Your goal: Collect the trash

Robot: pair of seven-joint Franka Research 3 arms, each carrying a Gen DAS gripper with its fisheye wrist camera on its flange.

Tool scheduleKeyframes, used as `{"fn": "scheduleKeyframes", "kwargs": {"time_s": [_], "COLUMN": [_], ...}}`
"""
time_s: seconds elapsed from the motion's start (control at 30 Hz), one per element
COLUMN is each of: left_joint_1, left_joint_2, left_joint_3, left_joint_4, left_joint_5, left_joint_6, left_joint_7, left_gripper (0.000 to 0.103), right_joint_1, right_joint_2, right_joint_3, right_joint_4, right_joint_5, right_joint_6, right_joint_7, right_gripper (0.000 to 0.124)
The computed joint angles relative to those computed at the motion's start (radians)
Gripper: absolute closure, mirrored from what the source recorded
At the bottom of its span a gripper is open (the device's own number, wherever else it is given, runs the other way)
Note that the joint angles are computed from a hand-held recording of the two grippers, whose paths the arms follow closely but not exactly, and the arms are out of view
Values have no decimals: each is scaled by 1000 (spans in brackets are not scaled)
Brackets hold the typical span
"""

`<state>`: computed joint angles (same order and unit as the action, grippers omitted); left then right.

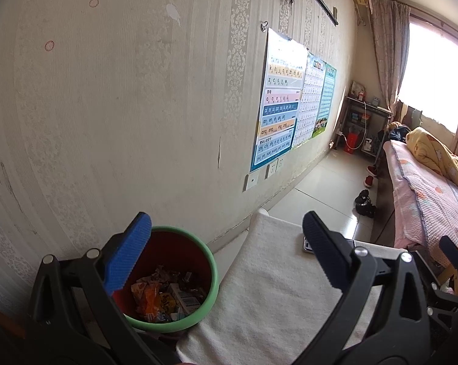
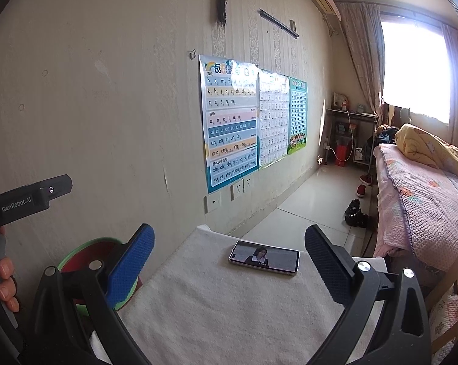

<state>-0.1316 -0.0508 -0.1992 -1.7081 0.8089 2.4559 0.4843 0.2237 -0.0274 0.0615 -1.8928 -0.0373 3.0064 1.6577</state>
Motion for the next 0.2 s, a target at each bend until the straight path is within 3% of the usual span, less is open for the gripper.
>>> {"fn": "scheduleKeyframes", "kwargs": {"time_s": [0.1,0.2], "left_joint_1": [0,7], "left_joint_2": [5,-11], "left_joint_3": [5,14], "left_joint_4": [-6,-49], "left_joint_5": [-41,-96], "left_joint_6": [-4,3], "left_joint_7": [23,45], "left_gripper": [5,5], "right_joint_1": [-6,-29], "right_joint_2": [15,32], "right_joint_3": [-10,-34], "right_joint_4": [8,-8], "right_joint_5": [10,-66], "right_joint_6": [-67,-162], "right_joint_7": [-1,102], "right_gripper": [28,28]}}
